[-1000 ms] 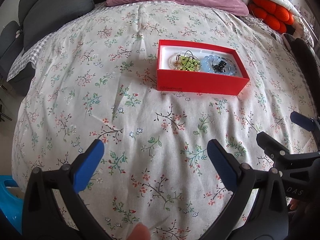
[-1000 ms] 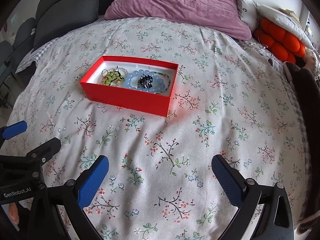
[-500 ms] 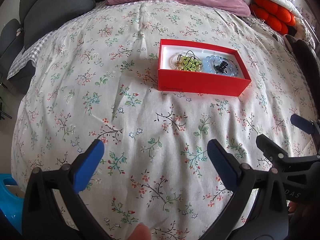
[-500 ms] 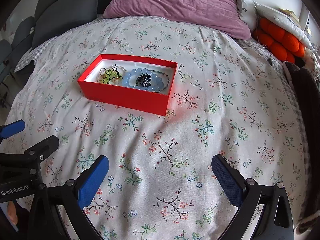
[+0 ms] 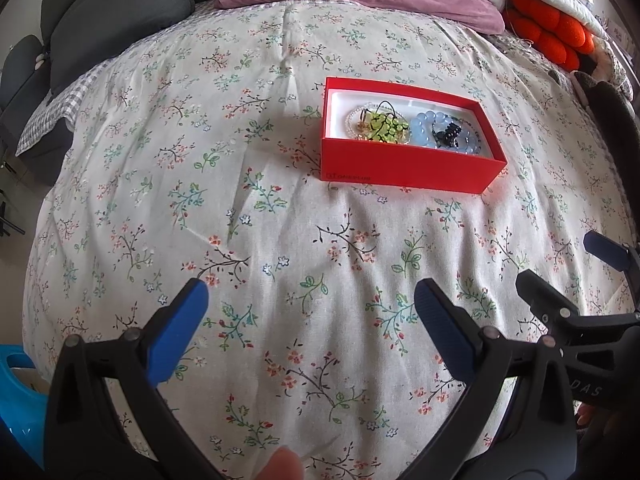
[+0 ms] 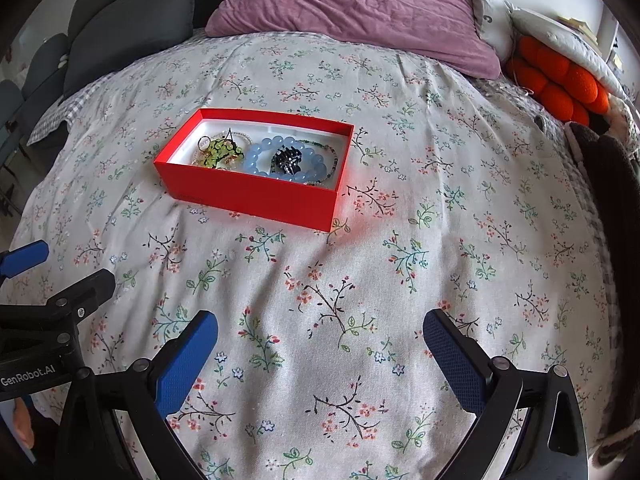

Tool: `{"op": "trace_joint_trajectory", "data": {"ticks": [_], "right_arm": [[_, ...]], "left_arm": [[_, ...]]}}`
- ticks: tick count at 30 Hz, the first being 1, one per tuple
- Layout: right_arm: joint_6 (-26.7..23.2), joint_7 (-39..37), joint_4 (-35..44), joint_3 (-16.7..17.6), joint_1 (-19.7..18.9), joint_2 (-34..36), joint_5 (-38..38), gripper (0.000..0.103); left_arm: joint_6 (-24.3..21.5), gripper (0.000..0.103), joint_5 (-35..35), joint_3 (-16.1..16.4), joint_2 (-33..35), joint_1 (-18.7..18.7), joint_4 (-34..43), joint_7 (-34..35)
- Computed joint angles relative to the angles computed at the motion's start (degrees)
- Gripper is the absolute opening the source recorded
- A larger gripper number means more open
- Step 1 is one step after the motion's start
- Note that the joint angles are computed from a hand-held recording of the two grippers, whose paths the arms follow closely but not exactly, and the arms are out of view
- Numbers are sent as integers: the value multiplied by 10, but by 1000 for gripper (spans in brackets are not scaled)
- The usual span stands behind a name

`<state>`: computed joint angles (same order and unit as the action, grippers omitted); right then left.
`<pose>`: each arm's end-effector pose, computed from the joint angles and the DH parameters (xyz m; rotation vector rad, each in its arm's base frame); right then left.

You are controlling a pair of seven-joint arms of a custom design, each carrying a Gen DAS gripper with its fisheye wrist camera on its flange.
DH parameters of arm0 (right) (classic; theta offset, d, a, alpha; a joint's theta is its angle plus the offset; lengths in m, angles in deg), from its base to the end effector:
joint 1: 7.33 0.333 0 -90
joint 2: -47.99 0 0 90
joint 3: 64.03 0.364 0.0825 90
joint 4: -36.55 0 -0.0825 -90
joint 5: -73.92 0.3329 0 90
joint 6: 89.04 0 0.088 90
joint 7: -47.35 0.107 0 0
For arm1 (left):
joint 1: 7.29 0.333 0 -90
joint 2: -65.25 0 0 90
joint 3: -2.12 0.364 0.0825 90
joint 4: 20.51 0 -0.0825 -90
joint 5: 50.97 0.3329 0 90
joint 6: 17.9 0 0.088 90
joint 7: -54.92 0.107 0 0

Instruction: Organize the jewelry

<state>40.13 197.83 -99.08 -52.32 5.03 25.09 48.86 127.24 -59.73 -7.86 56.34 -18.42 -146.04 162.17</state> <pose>0.3564 0.1603 0.5698 -1.5519 2.3593 -0.6744 0.4545 -0.1796 0.5767 -1.3452 2.4625 -0.6069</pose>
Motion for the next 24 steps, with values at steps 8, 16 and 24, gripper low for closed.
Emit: {"op": "trace_joint_trajectory", "data": {"ticks": [8,16,24], "right_arm": [[1,-2,-2,-1,0,-2,2,103],[1,-2,-5,-1,-1,-3,2,103],[6,5,-15,-1,-2,-3,5,103]], "left_arm": [[0,102,1,0,0,0,0,-2],[-2,102,7,-1,1,1,-1,-8],[-2,102,-12,3,3,-1,-5,5]]}}
